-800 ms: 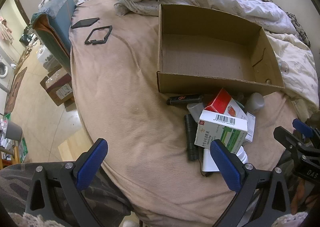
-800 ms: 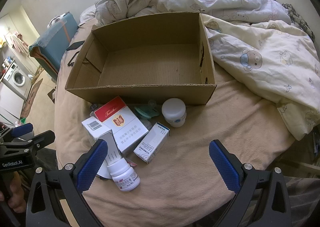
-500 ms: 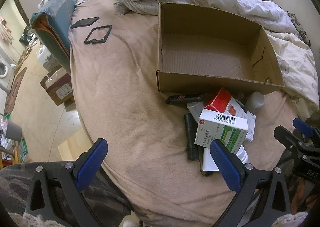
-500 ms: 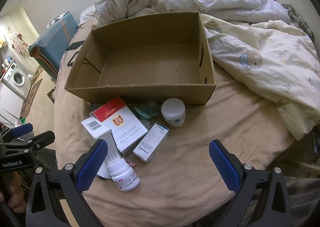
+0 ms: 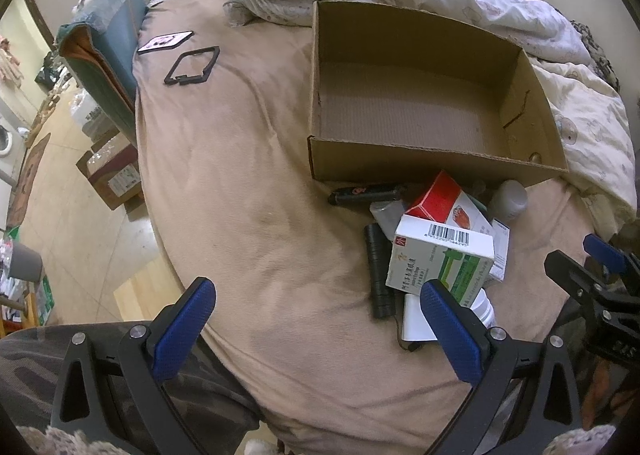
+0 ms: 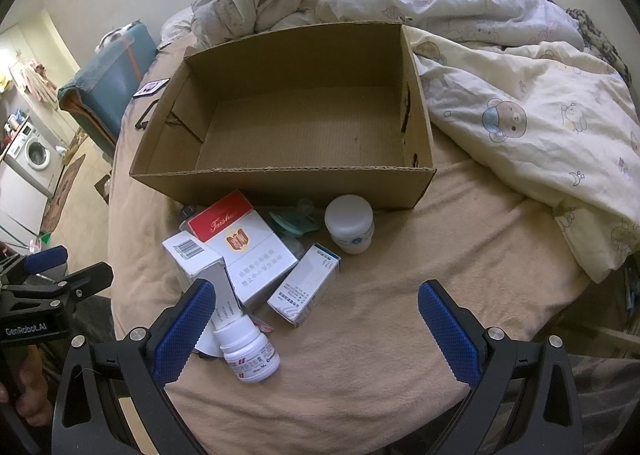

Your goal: Organize objects

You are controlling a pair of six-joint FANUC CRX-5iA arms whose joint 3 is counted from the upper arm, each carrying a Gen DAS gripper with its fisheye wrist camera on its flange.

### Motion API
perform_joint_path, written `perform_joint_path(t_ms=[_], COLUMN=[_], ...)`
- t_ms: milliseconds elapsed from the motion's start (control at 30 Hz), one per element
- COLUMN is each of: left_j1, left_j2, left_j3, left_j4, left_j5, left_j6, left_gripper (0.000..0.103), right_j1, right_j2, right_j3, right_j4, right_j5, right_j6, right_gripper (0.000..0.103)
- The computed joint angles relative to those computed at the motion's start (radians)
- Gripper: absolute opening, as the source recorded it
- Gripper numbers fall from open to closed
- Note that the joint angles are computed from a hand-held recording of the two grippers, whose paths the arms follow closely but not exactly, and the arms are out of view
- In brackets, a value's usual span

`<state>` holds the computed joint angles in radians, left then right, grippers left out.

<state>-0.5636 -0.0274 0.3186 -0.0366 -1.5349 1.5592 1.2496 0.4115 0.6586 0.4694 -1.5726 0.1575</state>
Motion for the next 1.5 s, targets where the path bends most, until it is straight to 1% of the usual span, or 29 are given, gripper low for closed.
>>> perform_joint_path(t_ms=[1500], left_j1=[-0.008], left_j2=[0.012], left_j3=[0.025], left_j4=[-0.022], left_j5=[-0.027], left_j6=[0.020], left_gripper=[0.103], right_j1=[-0.001], right_j2=[-0.002], right_j3=[-0.004], right_j4=[0.013], right_j5=[-0.006], right_j6=[-0.003], right_gripper=[0.103])
